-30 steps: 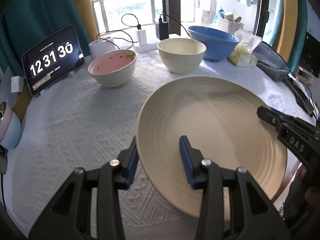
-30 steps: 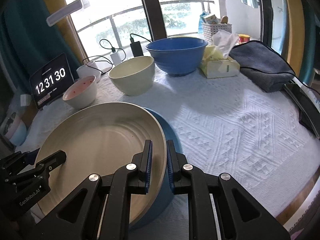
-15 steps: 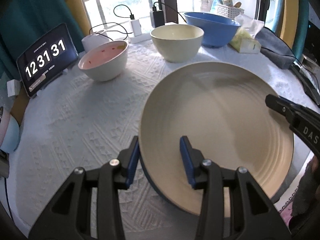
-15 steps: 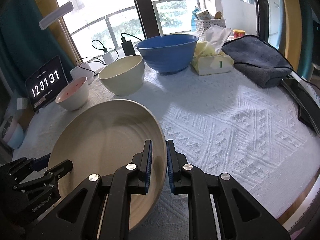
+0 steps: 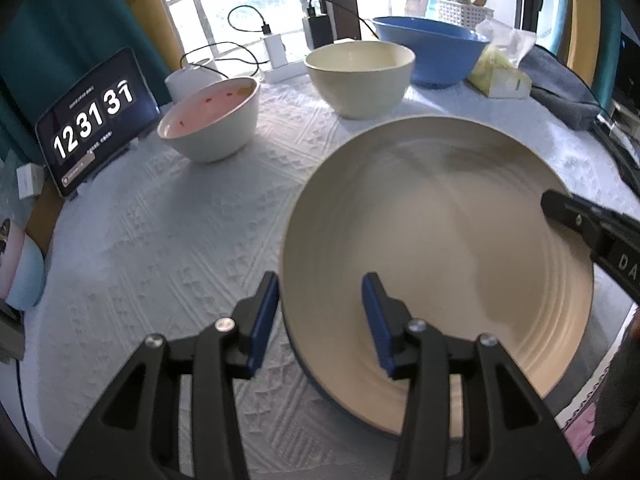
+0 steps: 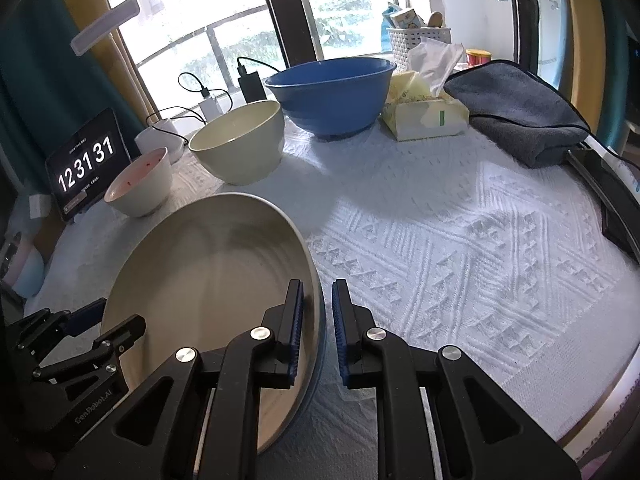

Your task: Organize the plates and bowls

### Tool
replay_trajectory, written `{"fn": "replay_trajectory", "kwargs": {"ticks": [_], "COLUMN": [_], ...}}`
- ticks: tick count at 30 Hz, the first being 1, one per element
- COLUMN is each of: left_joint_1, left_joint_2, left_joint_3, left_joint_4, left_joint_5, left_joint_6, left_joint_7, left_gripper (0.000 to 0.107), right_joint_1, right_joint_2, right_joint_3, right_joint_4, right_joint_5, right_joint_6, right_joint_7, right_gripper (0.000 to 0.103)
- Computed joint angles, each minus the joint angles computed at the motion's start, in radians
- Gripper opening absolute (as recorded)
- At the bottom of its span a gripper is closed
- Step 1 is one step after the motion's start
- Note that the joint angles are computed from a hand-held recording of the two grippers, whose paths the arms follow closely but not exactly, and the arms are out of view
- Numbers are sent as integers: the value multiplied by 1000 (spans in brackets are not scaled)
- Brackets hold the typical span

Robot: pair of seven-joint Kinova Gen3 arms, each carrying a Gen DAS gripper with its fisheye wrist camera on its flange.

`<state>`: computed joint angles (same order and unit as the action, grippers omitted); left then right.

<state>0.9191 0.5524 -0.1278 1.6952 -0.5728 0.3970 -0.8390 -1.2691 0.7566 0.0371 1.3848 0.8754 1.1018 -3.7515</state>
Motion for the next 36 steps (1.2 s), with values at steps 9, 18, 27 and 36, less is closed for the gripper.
{"fn": "replay_trajectory", "kwargs": {"ticks": [9,18,27,36], "left_joint_1": [107,-86,-126,-120], "left_joint_2": [-50,-27,9,4], "left_joint_3": [-170,28,67,50], "left_joint_4": [86,42,5,34], "left_joint_5": [-41,110,223,255], "left_joint_6": [-154,-101,-81,-142], "left_joint_7": [144,-15,-120,-146], "left_gripper": [46,56,67,66], "right_joint_1": [-18,2,27,29], "right_joint_2": [-7,-7,-15,-13], "right_joint_3": [8,-8,-1,13], "right_joint_4": [7,20,58,71], "right_joint_5": [16,33,24,62], "right_joint_6": [24,-3,-100,-198], "right_joint_7": [-48,-59,-65,-50], "right_gripper": [35,49,52,53]}}
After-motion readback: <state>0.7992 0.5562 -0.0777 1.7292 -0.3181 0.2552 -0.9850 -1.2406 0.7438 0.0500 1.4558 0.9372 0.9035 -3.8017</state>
